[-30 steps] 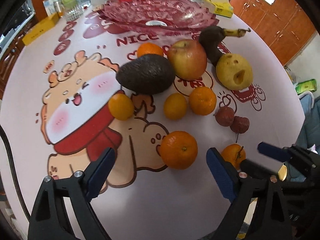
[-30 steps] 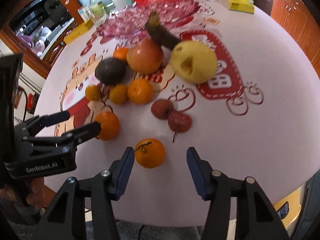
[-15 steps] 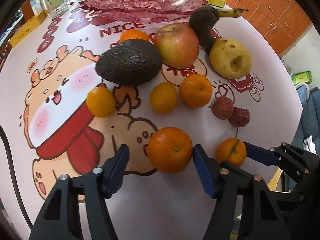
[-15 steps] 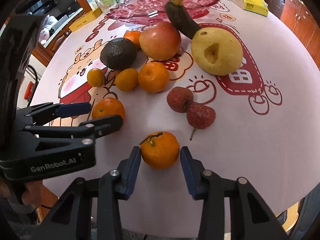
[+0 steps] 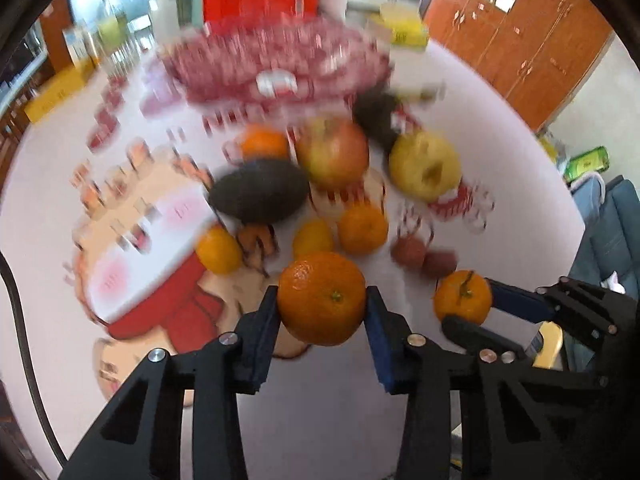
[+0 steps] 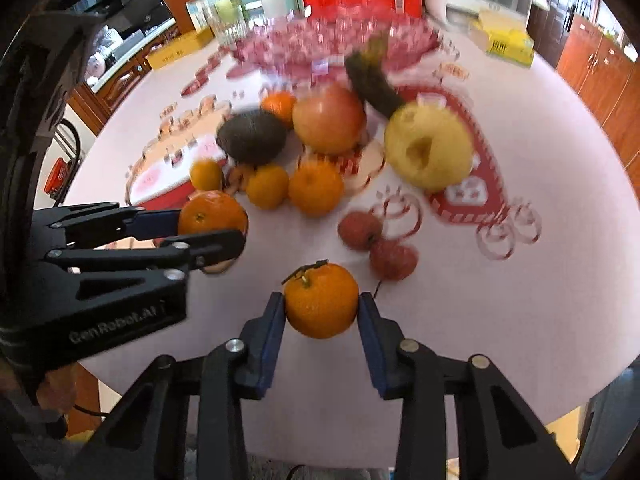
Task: Organize fruits
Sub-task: 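Lift and carry both held mandarins over the pink glass bowl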
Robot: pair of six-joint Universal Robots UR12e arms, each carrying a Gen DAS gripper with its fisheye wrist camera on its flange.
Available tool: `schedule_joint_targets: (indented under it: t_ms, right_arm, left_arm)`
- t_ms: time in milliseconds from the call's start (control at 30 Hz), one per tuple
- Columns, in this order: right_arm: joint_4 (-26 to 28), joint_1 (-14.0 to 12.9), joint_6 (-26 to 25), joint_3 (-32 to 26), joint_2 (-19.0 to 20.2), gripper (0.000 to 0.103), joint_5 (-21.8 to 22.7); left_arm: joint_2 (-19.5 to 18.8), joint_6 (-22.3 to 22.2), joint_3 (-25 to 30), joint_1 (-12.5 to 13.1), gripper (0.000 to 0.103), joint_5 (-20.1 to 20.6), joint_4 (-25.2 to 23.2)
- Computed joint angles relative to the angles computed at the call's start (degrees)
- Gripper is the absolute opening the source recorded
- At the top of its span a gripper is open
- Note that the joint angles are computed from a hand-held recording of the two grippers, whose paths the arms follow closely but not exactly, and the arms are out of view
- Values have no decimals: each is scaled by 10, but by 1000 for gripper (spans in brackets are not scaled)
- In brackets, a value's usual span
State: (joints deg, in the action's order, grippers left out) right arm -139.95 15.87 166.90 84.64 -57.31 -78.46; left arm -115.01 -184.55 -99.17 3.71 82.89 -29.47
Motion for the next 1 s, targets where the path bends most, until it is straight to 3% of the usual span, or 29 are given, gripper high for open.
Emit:
schedule_joint_targets:
  t_ms: [233, 367, 500, 667, 800, 1000]
  right_arm:
    - [-62, -2, 1, -19, -18, 37, -1]
    - [-70, -3, 1, -48, -16, 37, 4]
    - [-59, -2, -4, -100, -2, 37, -2]
    - [-66, 5, -22, -191, 33, 37, -42]
    - [-28, 8, -25, -298, 82, 37, -58]
    - [98, 16, -36, -470, 180, 37, -66]
  left_arm:
    - [34, -10, 8, 13, 40, 12, 30]
    - [43, -5, 23, 17, 40, 30, 39]
    - [42, 6, 50, 24, 40, 48, 38]
    - [30, 9, 102, 35, 40, 66, 25]
    - [9, 6, 153, 39, 40, 84, 13]
    - [-46, -3, 228, 35, 40, 111, -14]
